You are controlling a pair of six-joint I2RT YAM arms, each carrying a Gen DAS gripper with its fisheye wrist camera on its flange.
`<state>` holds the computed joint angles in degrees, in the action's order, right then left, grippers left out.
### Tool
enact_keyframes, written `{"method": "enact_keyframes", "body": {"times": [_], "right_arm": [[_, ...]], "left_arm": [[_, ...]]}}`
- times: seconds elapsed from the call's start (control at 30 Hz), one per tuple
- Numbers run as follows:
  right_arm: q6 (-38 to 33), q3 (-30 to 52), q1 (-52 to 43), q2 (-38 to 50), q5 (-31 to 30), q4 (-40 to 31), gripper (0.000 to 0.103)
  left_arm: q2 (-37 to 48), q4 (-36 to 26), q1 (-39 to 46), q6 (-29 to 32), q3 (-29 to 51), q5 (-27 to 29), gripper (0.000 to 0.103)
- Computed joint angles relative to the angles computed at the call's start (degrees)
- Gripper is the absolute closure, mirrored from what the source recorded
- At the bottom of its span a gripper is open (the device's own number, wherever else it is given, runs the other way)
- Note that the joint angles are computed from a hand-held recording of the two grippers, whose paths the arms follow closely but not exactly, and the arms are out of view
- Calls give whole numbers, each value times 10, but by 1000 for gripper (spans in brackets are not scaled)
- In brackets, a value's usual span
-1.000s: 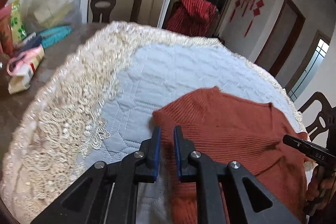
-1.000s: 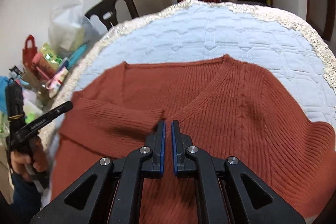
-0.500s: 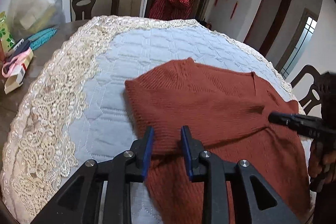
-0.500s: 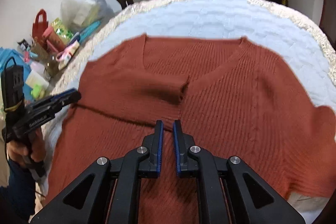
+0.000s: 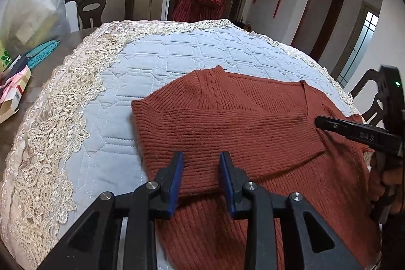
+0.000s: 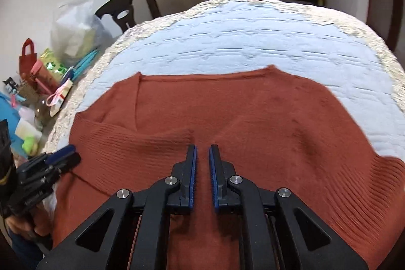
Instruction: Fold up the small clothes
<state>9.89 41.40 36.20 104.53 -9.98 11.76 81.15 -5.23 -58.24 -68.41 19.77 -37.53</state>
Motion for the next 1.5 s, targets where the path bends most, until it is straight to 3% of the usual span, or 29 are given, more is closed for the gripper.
{"method": "enact_keyframes", "body": {"times": [0.17, 0.3, 0.43, 0.47, 0.57, 0.7, 0.87, 1.13, 1.5], "right_arm": [[-24, -51, 4, -29, -26, 12, 92], [-34, -88, 5, -68, -23, 2, 91], [-38, -180, -27, -171, -64, 12, 89], [-40, -208, -41, -203, -71, 13, 85], [-44, -271, -94, -279, -102, 4, 59], [-62, -323, -193, -353, -141, -33, 56], [-82, -341, -331, -379, -192, -59, 56], [-91, -319, -458, -313, -254, -37, 56], [-6, -239, -527, -171, -288, 25, 56]], "left_arm": [[10, 0, -17, -29, -4, -9, 67], [-18, -65, -66, -78, 12, -21, 62], [-23, -150, -152, -187, 35, -52, 62], [-19, -171, -173, -217, 43, -61, 60], [10, -225, -235, -309, 74, -76, 55], [49, -263, -272, -345, 116, -81, 55], [73, -256, -272, -317, 147, -82, 53], [106, -218, -240, -239, 180, -82, 52], [145, -150, -189, -180, 180, -61, 52]]}}
